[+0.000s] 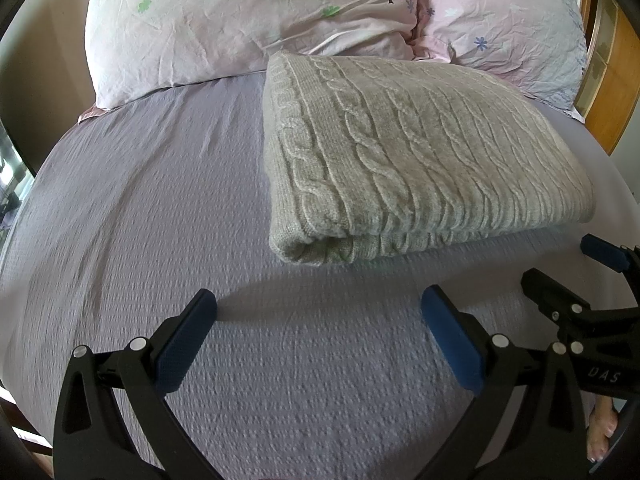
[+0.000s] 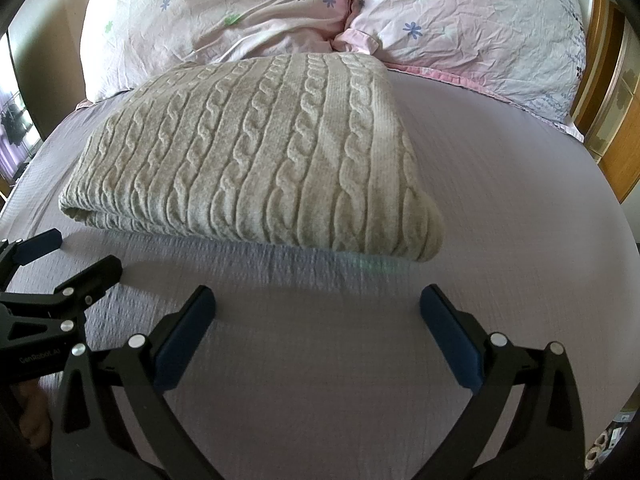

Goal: Fold small clothes

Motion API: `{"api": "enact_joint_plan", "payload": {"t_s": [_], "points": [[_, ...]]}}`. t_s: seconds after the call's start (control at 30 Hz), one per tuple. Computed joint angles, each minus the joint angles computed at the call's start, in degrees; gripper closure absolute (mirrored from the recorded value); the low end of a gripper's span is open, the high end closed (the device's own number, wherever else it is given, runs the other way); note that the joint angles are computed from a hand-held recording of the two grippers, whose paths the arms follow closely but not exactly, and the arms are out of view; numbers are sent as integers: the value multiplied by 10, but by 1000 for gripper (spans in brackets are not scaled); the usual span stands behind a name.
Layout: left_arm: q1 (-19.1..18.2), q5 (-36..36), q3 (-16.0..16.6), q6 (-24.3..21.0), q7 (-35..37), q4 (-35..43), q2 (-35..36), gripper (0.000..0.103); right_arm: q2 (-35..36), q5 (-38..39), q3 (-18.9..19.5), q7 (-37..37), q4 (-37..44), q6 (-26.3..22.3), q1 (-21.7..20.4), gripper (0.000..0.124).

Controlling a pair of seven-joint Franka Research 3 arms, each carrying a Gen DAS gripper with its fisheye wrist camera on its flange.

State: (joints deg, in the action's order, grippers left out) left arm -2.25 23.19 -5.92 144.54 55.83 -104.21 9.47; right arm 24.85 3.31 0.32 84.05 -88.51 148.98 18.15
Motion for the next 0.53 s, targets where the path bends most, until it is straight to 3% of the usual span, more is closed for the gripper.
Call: {"api": "enact_joint_plan", "payload": {"t_s": [0.53], "points": [[2, 0, 1, 6, 3, -5, -2, 1, 0, 0, -1, 0, 0, 0, 1, 23]]}}
